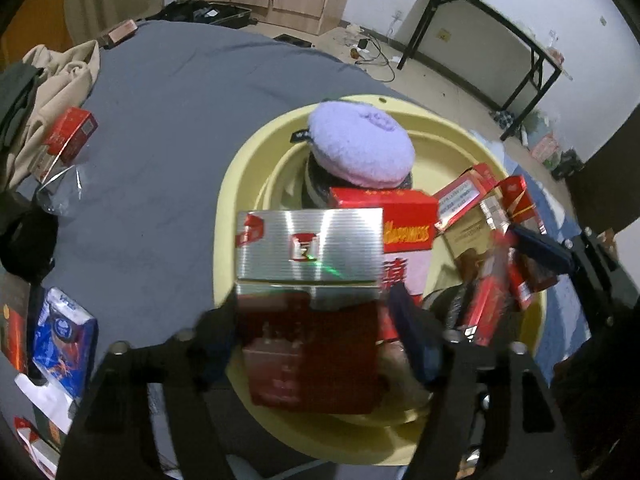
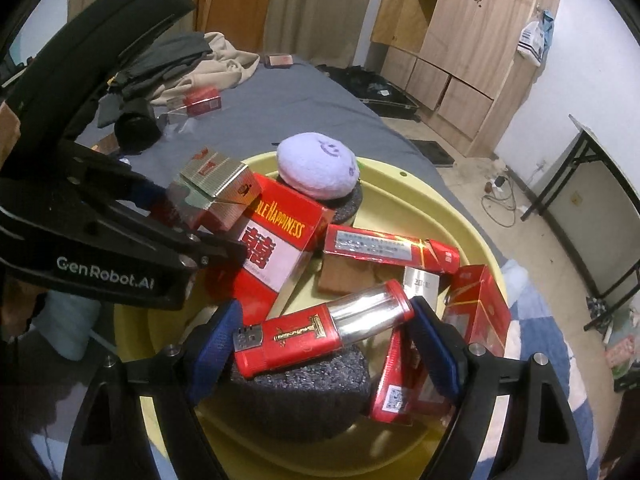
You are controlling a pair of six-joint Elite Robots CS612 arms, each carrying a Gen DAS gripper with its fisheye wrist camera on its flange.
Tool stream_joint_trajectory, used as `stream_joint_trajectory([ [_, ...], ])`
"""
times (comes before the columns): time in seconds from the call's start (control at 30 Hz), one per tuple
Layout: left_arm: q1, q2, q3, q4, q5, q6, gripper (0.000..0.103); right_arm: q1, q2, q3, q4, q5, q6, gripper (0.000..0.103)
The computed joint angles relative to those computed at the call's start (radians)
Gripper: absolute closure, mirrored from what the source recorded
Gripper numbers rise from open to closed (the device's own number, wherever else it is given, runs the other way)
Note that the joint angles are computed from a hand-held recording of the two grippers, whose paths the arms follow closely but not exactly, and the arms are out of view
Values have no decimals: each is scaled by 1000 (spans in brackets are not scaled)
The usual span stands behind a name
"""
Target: Organize rigid objects
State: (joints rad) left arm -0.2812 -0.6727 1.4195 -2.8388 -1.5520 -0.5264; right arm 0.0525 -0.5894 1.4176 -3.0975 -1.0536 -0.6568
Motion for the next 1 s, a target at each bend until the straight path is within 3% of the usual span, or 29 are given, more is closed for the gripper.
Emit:
stream_joint_trajectory([
  [0.07,1,-1,0,-12,-7,-14,17,-2,-1,11,-30,12,6,9],
  [0.27,-5,-21,18,-52,35,-32,1,-17,-21,54,-85,29,24,0],
  [0.5,-54,-74,39,-120,172,-31,0,-86,-60,127,-228,109,169,0],
  [0.6,-84,-97,50,-139,242,-58,0,-132,-73,130,-213,142,220,0],
  [0.67,-104,-110,60,-160,284,-117,0,-162,-78,128,-219,130,250,0],
  [0.8,-161,-111,98,-184,363,-343,0,-214,-76,119,-228,152,248,0],
  [0.93,-206,-87,94,-61,393,-445,0,-235,-68,97,-92,184,142,0],
  [1.0,-237,-71,99,-22,469,-476,0,-238,-63,100,-12,210,38,0],
])
